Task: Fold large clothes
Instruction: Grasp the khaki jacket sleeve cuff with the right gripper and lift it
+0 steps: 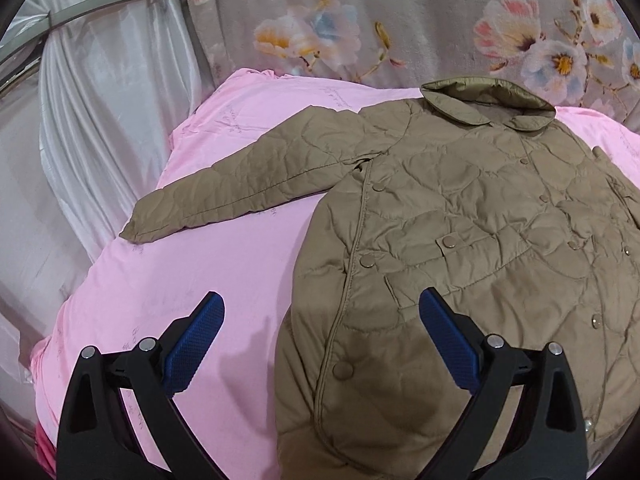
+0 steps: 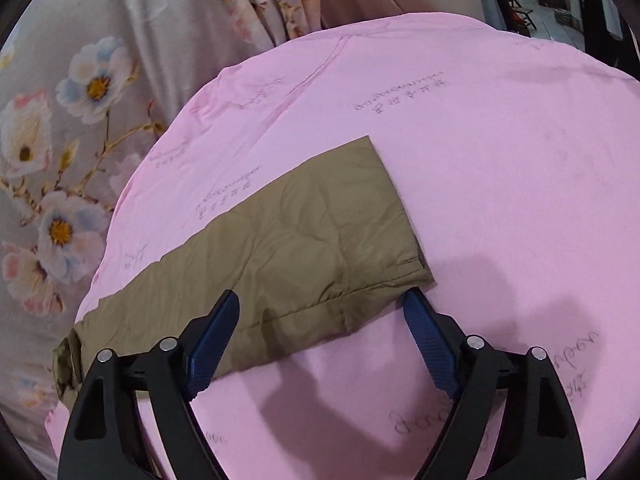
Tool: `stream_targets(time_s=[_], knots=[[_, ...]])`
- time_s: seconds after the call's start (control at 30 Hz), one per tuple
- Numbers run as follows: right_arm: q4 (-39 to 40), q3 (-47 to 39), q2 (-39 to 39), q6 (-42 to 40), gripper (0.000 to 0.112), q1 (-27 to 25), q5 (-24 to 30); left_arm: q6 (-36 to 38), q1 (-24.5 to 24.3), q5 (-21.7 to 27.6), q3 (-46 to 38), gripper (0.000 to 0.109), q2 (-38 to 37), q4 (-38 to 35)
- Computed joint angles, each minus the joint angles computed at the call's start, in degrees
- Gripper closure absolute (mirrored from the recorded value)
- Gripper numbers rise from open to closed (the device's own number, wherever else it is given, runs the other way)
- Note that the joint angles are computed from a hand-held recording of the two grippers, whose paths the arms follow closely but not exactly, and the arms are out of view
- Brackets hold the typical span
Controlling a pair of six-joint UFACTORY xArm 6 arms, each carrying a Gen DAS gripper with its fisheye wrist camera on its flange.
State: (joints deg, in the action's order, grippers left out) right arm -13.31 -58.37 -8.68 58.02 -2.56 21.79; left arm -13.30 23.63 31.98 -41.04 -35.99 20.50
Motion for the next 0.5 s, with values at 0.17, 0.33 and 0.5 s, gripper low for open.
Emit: stream_targets(time_s=[0.17,0.33,0.5], knots=[[6.2,-5.3,4.6,-5.7,0.103,0.2,-0.2,-0.1,-0.2,-1.3,-0.9,0.013,3.1,0.2],[-4.2,-17.0,6.1,-2.9,0.105,5.3,-3.5,-0.3,0.3,-2.2,-0.8,0.013,4.5,0.5],[-9.7,-36.7,12.8,-10.4,0.105,16.8,-2.7,0.3,1.3,-2.8,-0.5,0.013,5.2,0.2]])
